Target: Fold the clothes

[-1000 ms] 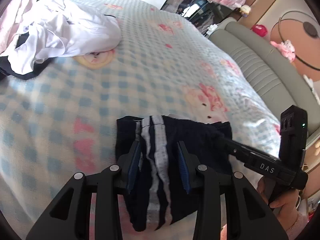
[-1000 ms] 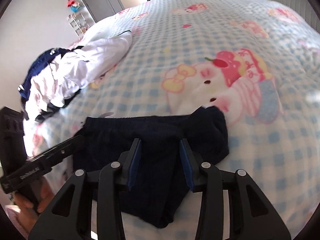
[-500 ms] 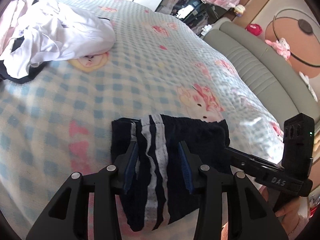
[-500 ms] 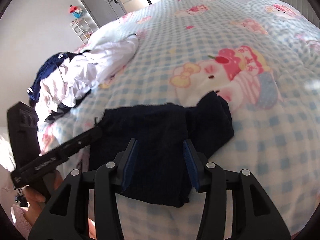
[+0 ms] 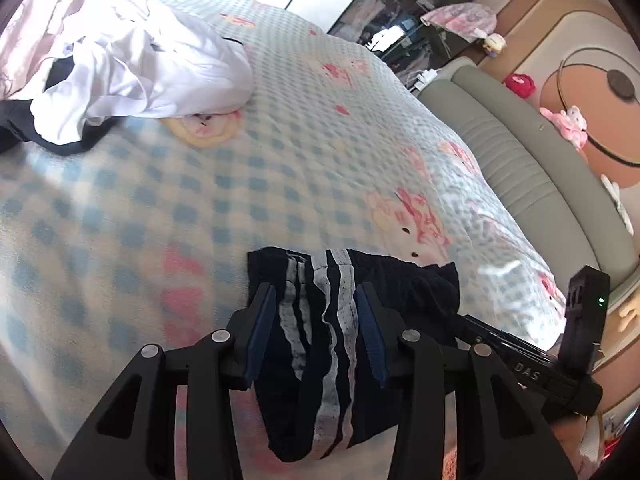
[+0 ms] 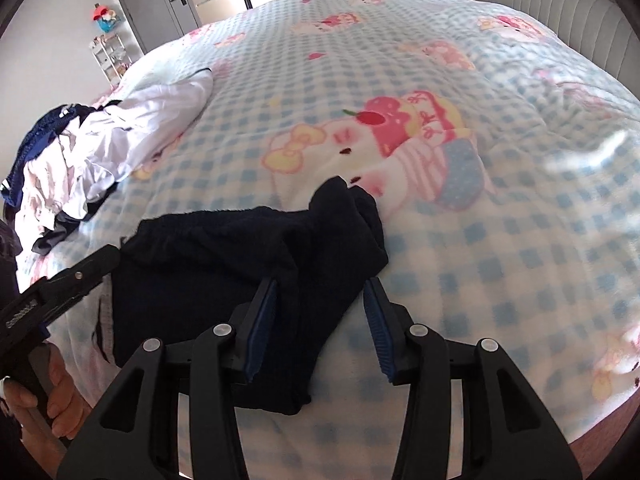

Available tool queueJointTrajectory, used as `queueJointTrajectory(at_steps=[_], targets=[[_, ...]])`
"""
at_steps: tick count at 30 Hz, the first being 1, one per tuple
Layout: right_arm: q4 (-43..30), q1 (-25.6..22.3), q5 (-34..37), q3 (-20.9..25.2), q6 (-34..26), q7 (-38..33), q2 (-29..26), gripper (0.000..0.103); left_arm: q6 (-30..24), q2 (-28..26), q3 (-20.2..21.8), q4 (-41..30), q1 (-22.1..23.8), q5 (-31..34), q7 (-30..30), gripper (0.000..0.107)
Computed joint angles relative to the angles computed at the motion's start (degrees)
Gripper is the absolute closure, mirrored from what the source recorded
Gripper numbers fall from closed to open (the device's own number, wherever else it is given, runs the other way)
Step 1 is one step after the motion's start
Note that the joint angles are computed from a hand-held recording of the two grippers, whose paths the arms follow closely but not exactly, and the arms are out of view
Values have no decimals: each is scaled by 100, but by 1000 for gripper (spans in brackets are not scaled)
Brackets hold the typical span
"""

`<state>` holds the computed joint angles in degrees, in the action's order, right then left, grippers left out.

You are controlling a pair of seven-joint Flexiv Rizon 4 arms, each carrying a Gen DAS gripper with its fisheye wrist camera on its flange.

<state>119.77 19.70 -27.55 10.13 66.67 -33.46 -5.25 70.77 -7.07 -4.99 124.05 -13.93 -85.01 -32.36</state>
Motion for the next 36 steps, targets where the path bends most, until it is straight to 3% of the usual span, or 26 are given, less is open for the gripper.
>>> queueJointTrajectory(at_steps=[5, 8, 13, 16, 17, 21, 24, 27, 28, 31, 33, 36], targets=[[-73, 16, -599, -115, 717, 209, -56, 57, 755, 5, -106, -60, -274, -536, 679, 74], [-430, 48, -33, 63, 744, -492, -318, 56, 845, -6, -61, -84, -330, -484, 706, 74], [-740, 269, 354, 21, -451, -542, -592, 57, 1042, -113, -35, -65, -259, 147, 198, 74], [-454, 222, 468, -14, -470, -412, -521, 58, 1411, -224, 111, 81, -182, 1626, -757, 74], [-356, 189, 526, -7, -371, -426, -494, 58, 1375, -203, 7, 100, -78, 1640, -710, 74], [-306, 228, 323, -42, -405, -385, -451, 58, 1335, -54, -384, -73, -189, -18, 914, 74], [-306, 236, 269, -46, -388, -335, -451, 58, 727, -36, -198, -40, -212, 798, 697, 74], [-253, 201, 236, -61, -67, -281, -376, 58, 133, 2, -156, 4, -125, 1070, 498, 74], [-190, 191, 156, -86, 151, -183, -318, 58, -22, 19, -156, 12, -120, 1007, 555, 74], [-112, 135, -32, -110, 784, -57, -190, 56, -210, 281, -196, 26, -241, -102, 1522, 74], [-314, 18, 722, 157, 998, -693, -244, 54, -252, 386, -146, 33, -346, -448, 1899, 74], [-1021, -290, 2787, 872, 814, -2396, -499, 43, -358, 391, -64, 52, -369, -183, 1763, 74]])
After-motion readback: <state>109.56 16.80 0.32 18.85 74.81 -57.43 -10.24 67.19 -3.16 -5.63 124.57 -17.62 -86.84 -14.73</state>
